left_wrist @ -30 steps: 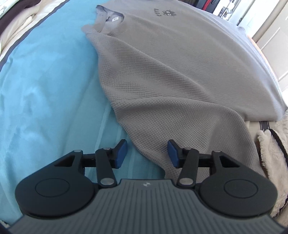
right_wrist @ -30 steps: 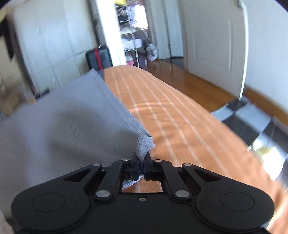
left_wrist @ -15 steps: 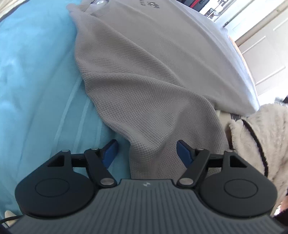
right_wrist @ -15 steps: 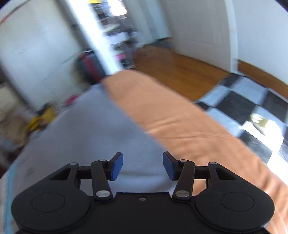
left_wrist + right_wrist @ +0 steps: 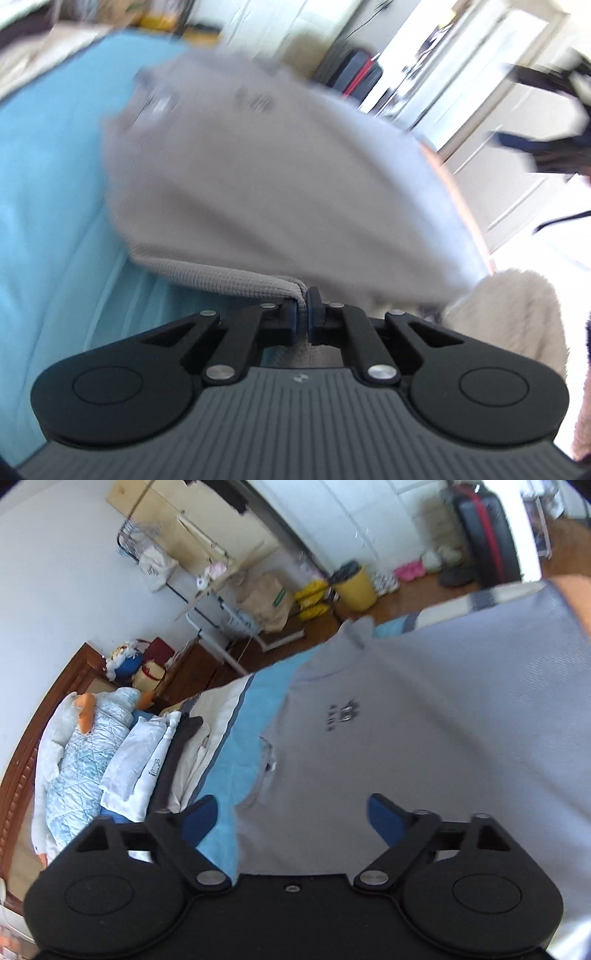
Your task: Fold clothes
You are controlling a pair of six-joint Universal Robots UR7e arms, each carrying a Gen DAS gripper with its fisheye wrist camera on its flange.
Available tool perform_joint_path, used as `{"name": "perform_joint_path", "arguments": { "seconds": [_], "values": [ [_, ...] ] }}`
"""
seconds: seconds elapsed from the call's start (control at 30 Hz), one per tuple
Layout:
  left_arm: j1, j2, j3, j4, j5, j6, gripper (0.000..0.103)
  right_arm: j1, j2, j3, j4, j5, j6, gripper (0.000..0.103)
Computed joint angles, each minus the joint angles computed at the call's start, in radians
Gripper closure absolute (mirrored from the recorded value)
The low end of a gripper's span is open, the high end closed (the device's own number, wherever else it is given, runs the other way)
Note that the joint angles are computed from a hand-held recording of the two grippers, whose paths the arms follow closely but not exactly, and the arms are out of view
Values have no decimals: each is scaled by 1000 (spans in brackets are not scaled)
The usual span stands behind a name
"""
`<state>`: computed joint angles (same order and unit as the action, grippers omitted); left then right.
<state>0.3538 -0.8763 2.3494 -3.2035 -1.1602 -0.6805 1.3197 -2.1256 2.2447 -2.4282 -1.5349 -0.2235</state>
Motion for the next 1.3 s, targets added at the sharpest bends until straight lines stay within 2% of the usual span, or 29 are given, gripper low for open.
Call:
{"name": "perform_joint_path", "arguments": {
  "seconds": [0.1, 0.17, 0.23, 0.33, 0.4, 0.5, 0.57, 0.6, 0.67, 0.77, 0.9, 0.93, 1.0, 1.1, 1.2, 1.23, 1.3],
  "values": [
    [21, 53, -60, -29, 7, 46, 98, 45, 217, -59, -87, -109, 87, 11],
    [37, 78, -95, -44, 30, 66, 98, 3, 252, -31, -152, -77, 89, 12],
    [49, 85, -125, -32, 86, 72, 98, -45, 285, -3, -213, -28, 81, 13],
    [68, 86, -161, 1, 163, 92, 98, -100, 310, 10, -209, -46, 99, 13],
    [92, 107, -190, -15, 154, 96, 98, -121, 323, 3, -200, -84, 113, 14],
    [121, 148, -245, -42, 140, 95, 98, -150, 303, 2, -165, -13, 54, 14],
    [136, 196, -276, -126, 145, 104, 98, -154, 287, 2, -123, 38, -9, 14],
    [146, 220, -291, -176, 146, 108, 98, -150, 280, 2, -98, 61, -44, 14],
    [168, 247, -331, -186, 172, 108, 98, -137, 268, 3, -54, 90, -111, 14],
    [200, 287, -394, -188, 214, 108, 98, -90, 277, 5, -28, 42, -194, 14],
    [214, 300, -426, -170, 270, 108, 98, 16, 317, 32, -129, -189, -240, 14],
    [208, 294, -417, -168, 281, 120, 98, 31, 324, 35, -140, -228, -255, 14],
    [181, 273, -379, -146, 329, 150, 98, 35, 329, 24, -113, -262, -224, 14],
    [147, 230, -298, -67, 392, 104, 98, -23, 310, -7, -14, -197, -141, 14],
    [142, 179, -206, -26, 366, -9, 97, -146, 315, -58, 201, 16, -2, 14],
    [145, 173, -187, -25, 363, -28, 97, -174, 322, -65, 254, 60, 22, 14],
    [147, 168, -164, -12, 376, -29, 97, -189, 323, -47, 243, 68, 57, 14]
  ]
}}
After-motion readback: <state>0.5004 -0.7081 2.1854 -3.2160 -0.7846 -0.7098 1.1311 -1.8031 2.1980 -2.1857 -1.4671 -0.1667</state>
